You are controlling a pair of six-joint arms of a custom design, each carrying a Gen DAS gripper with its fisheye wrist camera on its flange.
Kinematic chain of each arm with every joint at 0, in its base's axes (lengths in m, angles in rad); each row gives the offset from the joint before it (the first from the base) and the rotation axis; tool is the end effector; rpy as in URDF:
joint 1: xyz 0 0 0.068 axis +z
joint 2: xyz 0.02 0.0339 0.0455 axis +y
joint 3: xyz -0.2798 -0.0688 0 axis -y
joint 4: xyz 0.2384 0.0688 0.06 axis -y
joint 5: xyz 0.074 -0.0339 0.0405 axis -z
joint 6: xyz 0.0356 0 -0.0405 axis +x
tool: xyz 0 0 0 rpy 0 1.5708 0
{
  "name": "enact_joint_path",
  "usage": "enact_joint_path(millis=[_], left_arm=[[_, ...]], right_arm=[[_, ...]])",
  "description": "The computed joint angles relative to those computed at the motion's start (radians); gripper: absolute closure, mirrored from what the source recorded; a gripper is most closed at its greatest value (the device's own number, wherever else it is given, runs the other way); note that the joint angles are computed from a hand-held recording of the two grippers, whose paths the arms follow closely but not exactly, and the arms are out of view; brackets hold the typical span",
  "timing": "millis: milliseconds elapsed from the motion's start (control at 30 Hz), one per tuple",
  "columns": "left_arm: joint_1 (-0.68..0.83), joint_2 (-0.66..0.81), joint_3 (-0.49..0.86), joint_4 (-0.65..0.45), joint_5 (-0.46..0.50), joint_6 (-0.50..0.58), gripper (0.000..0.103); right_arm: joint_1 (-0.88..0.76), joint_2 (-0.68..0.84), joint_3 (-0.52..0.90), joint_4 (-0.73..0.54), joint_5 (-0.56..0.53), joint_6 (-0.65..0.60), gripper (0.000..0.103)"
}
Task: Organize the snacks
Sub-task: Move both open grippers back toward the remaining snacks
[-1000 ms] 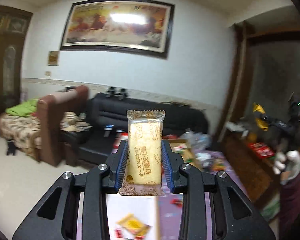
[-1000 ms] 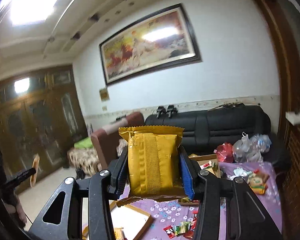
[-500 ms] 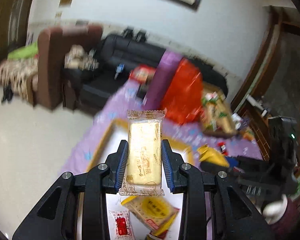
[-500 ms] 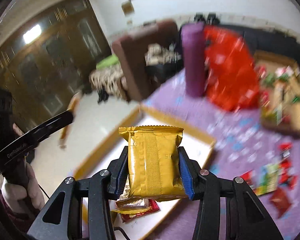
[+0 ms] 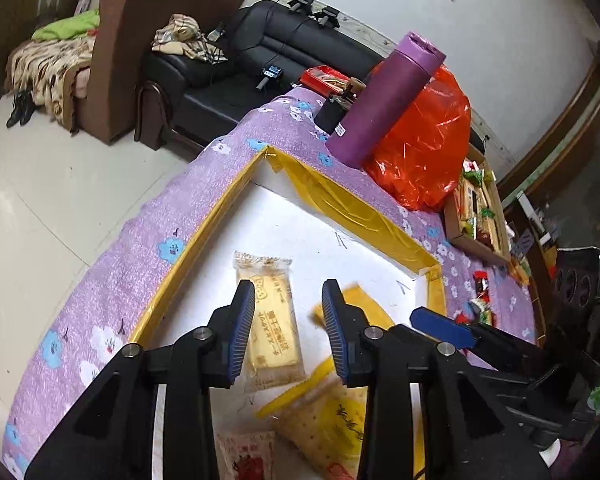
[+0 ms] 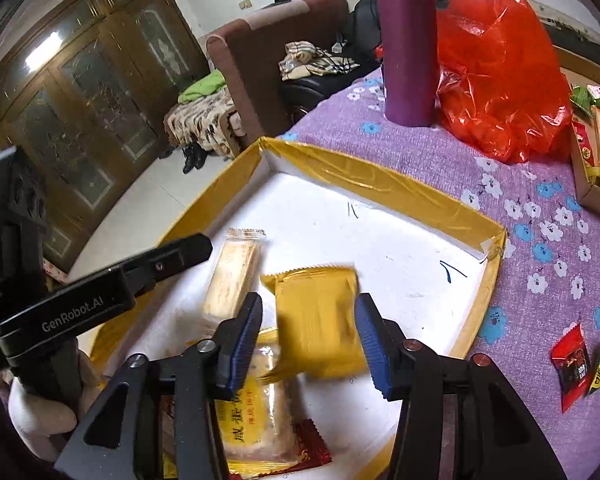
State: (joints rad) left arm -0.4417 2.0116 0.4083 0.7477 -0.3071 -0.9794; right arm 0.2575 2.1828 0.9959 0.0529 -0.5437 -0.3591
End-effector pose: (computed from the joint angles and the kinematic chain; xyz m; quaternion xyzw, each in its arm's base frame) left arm 0.2418 -0.1024 0.0448 -0.2975 0.8782 -0.1170 0.3556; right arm 0.3530 0.1120 0.0493 -0.3408 0.8784 0.2512 0.2217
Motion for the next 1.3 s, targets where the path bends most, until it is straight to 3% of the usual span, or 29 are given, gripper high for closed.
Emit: enact_joint_path(millis=[133,200,267,300,433,500,667,800,1200,1267,1300], left_arm=[[-0.06,-0.1,-0.047,-0.026,-0.054,-0.041,0.07],[-0.108,-0.153,-0.077,-0.019,-0.079,-0.083,0.065],[-0.192,-0.185,-0.121,0.054,-0.137,-0.148,0.05],[-0.231,-0.187,-0.138,0.098,-0.165,-0.17,0.048],[-0.38,-0.139,-0.146,0.265,-0.233,-0.224,0.047],[-0.421,-0.106,-0.104,0.276,-0.227,-0.225,0.047],[-0.463,-0.012,0.131,0.058,-0.181,-0.211,0.047],[-0.476,0.05,0.289,-0.116,-0.146,-0.191,0.047],[-0.46,0.142,0.52,-0.386,-0.105,-0.16,0.047],[-0.443,0.17,0.571,-0.424,-0.093,-0.143,0.047],[-0.429,0.193,0.605,-0.44,-0.079,-0.131,0.047]], right_arm=[[-0.083,-0.083,-0.023,-0.043,-0.055,-0.042,0.051],[-0.155,-0.119,-0.024,-0.074,-0.088,-0.08,0.048],[-0.255,-0.136,-0.003,-0.124,-0.12,-0.128,0.046],[-0.306,-0.136,0.014,-0.149,-0.134,-0.15,0.045],[-0.522,-0.059,0.148,-0.227,-0.149,-0.215,0.041],[-0.615,0.014,0.241,-0.273,-0.134,-0.237,0.039],[-0.736,0.18,0.454,-0.43,-0.126,-0.28,0.039],[-0.745,0.264,0.532,-0.47,-0.146,-0.296,0.039],[-0.644,0.316,0.414,-0.196,-0.095,-0.369,0.039],[-0.634,0.328,0.407,-0.189,-0.079,-0.386,0.052],[-0.631,0.317,0.367,-0.12,-0.064,-0.373,0.068]])
